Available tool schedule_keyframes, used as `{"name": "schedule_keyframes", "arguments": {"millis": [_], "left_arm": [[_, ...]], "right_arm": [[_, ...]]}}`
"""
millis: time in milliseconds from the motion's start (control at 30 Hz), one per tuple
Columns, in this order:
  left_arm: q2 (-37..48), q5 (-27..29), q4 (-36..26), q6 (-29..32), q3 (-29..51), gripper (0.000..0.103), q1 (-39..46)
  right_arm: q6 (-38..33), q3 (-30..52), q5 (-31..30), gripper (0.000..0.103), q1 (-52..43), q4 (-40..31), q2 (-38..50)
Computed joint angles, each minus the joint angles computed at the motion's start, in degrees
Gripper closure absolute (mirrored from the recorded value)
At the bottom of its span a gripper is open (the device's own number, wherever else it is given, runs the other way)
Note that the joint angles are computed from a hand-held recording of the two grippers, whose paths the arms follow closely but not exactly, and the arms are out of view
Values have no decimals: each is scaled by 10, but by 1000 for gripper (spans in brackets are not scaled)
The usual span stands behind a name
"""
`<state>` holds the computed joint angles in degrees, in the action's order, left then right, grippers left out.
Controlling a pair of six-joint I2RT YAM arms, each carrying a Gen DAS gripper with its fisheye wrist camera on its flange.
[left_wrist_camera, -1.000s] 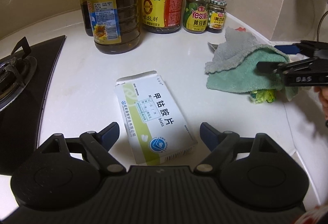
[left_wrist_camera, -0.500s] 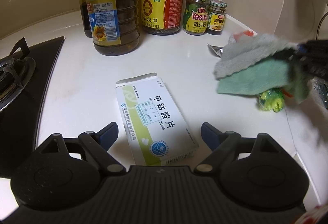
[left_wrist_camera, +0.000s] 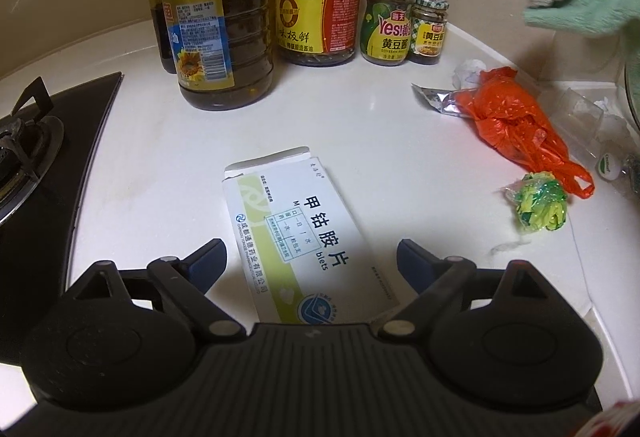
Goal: Collect trash
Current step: 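Lift the green towel off the counter with the right tool while the left tool grasps the medicine box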
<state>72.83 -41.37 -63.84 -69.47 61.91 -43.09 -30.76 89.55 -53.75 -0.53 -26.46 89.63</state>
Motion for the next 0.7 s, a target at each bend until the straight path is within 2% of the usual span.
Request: {"name": "schedule_keyframes", "arguments": {"millis": [67, 200, 400, 533, 700], "left_arm": [[-2, 4, 7, 5, -5, 13, 7], [-9, 14, 22, 29, -18, 24, 25], [-34, 7, 15, 42, -34, 26, 17], [-56, 0, 2, 27, -43, 26, -9], [-74, -18, -34, -24, -40, 26, -72]], "right_arm": [[-6, -8, 1, 95, -6, -15, -9], [-31, -33, 9, 95, -10, -57, -25], [-68, -86, 16, 95, -14, -105, -62], [-74, -112, 15, 95, -17, -124, -90], [-87, -137, 7, 95, -27, -157, -128]]}}
